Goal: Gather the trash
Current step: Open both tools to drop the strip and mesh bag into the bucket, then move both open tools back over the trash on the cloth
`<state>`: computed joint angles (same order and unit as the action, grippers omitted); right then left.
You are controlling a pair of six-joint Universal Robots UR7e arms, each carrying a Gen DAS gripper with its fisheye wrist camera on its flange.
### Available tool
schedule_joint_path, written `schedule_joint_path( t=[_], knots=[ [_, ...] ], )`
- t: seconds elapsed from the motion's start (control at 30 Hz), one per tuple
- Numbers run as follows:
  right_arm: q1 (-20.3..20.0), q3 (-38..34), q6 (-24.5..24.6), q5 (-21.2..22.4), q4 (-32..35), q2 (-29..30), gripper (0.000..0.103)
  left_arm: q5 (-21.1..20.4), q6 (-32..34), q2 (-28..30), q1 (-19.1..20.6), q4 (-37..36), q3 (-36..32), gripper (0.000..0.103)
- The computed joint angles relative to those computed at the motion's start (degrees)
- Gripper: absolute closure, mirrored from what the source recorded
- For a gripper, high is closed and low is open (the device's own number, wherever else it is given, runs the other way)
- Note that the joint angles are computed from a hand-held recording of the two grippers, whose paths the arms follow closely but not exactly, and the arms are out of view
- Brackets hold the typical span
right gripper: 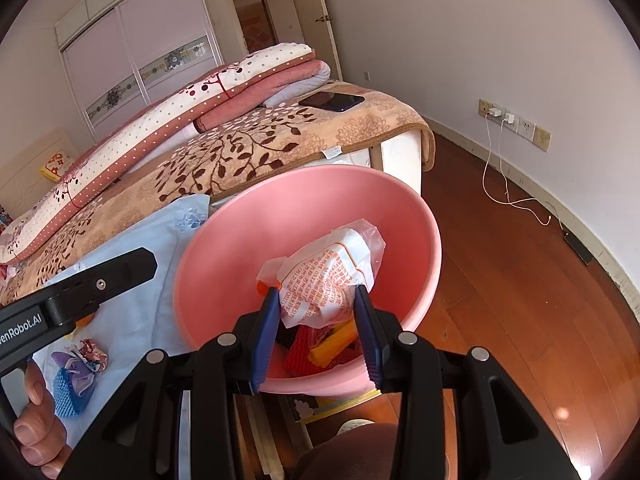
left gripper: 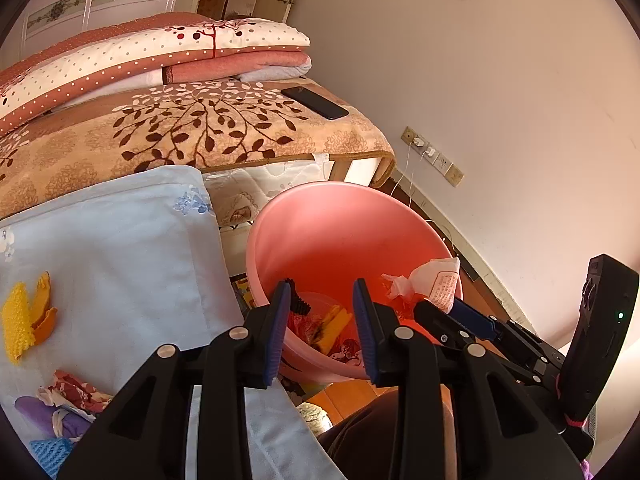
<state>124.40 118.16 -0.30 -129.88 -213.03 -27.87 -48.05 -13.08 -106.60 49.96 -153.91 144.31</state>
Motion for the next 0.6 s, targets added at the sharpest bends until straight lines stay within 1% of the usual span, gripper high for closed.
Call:
schedule_joint_path(
  t=[0.17, 0.2, 0.4, 0.6],
  knots=[
    [0.7, -0.3, -0.2, -0.3, -0.1, 0.2, 0.056, 0.2, -0.5, -2.2, -0.5, 1.8, 0.3, 0.07],
    [0.9, -0.3, -0.3, -0.5, -0.2, 0.2, 0.053, 0.2, -0.7, -2.6, -0.6, 2.2, 0.3, 0.07],
    [2.3, -0.3, -0.4, 0.4, 0.1, -0.1, 0.052, 1.2, -1.2, -6.7, -1.6, 5.3, 0.4, 0.07],
    [4.3, -0.5, -1.2, 3.4, 0.6, 0.2, 0.052, 4.2, -2.4, -14.7, -3.4, 12.8, 0.2, 0.07]
  ],
)
